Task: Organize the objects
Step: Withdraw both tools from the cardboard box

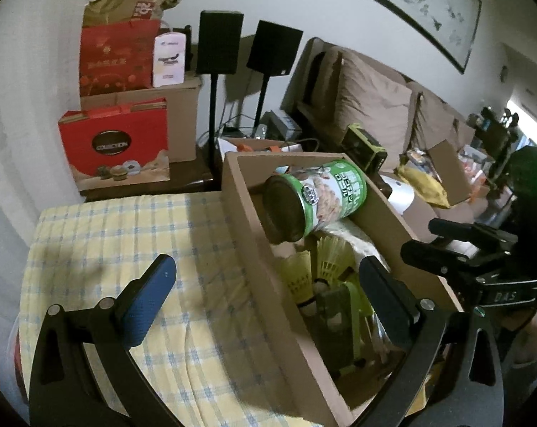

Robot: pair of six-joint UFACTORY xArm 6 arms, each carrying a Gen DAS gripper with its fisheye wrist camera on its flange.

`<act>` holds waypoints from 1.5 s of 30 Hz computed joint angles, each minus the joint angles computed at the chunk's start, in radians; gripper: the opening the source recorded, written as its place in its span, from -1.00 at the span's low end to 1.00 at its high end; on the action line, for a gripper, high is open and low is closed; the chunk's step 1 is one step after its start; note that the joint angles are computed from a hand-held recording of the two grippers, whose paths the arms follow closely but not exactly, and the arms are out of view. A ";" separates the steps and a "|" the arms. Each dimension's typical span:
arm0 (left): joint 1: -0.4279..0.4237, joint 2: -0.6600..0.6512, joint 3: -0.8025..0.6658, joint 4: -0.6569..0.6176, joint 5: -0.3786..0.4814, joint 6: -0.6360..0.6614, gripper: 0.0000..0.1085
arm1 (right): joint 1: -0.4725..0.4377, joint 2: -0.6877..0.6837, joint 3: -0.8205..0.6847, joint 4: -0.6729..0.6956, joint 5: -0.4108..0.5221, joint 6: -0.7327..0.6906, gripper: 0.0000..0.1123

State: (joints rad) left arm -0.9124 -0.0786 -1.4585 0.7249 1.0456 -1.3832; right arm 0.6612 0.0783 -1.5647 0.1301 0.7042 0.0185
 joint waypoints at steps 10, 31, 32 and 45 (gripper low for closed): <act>-0.079 -0.035 0.011 0.027 0.100 -0.086 0.89 | 0.032 -0.125 0.152 -0.177 -0.102 0.126 0.82; -0.277 -0.119 0.087 0.103 0.318 -0.281 0.89 | 0.119 -0.339 0.411 -0.471 -0.176 0.417 0.82; -0.289 -0.117 0.084 0.105 0.333 -0.289 0.89 | 0.122 -0.347 0.418 -0.490 -0.177 0.431 0.82; -0.417 -0.049 -0.013 0.132 0.551 -0.345 0.89 | 0.171 -0.449 0.527 -0.583 -0.214 0.527 0.82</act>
State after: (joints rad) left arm -1.3293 -0.1278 -1.4711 0.8567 1.5967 -1.7283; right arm 0.8324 -0.3712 -1.0380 -0.4529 0.4897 0.5458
